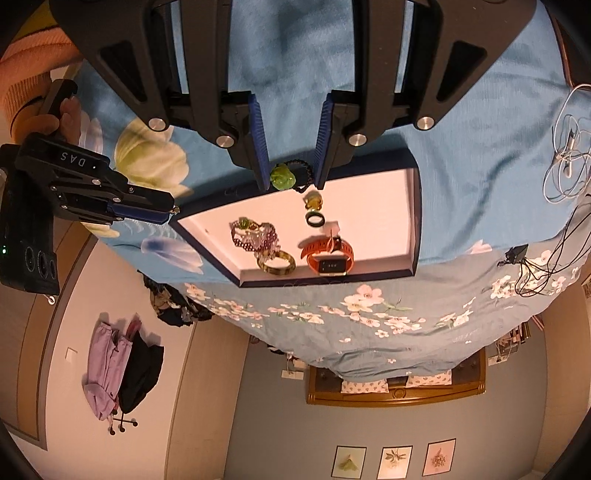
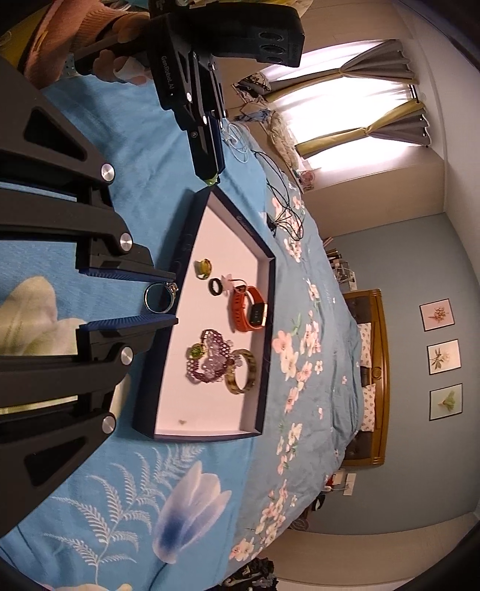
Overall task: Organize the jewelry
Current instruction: 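Carry both items to the box and open the right tool to drop the silver ring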
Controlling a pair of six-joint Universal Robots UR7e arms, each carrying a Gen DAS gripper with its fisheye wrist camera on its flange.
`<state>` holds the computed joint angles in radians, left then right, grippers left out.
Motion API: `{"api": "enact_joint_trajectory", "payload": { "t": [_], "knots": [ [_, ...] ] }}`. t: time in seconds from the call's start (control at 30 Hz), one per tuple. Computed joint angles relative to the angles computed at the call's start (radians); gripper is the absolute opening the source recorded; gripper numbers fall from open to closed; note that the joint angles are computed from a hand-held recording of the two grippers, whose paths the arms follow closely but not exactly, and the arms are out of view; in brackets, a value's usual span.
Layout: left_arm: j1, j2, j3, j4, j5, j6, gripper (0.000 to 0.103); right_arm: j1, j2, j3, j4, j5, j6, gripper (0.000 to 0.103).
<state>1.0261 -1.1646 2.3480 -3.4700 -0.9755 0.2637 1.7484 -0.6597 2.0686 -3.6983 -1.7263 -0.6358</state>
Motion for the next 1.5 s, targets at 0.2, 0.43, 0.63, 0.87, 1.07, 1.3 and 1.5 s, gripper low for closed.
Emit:
{"api": "enact_joint_trajectory", "payload": {
  "t": [0.2, 0.43, 0.63, 0.87, 1.07, 1.3, 1.5],
  "knots": [
    [-0.013, 0.016, -0.001, -0.047, 0.012, 0.028, 0.024, 0.005, 0.002, -0.009, -0.018, 0.015, -0.009, 0.016],
    [-0.018, 0.022, -0.007, -0.073, 0.009, 0.042, 0.024, 0.007, 0.003, -0.023, -0.028, 0.026, -0.014, 0.016],
    [-0.016, 0.030, -0.014, -0.090, 0.008, 0.051, 0.024, 0.008, 0.000, -0.026, -0.038, 0.033, -0.015, 0.016],
    [-0.018, 0.035, -0.023, -0.093, 0.010, 0.063, 0.024, 0.004, 0.000, -0.032, -0.038, 0.035, -0.015, 0.016],
    [-0.014, 0.045, -0.038, -0.093, 0.010, 0.070, 0.024, 0.006, 0.003, -0.039, -0.031, 0.028, -0.020, 0.016],
    [-0.012, 0.054, -0.048, -0.093, 0.011, 0.073, 0.024, 0.008, 0.007, -0.051, -0.026, 0.025, -0.023, 0.016],
    [-0.009, 0.059, -0.057, -0.090, 0.011, 0.074, 0.024, 0.011, 0.010, -0.065, -0.013, 0.015, -0.026, 0.016]
  ]
}}
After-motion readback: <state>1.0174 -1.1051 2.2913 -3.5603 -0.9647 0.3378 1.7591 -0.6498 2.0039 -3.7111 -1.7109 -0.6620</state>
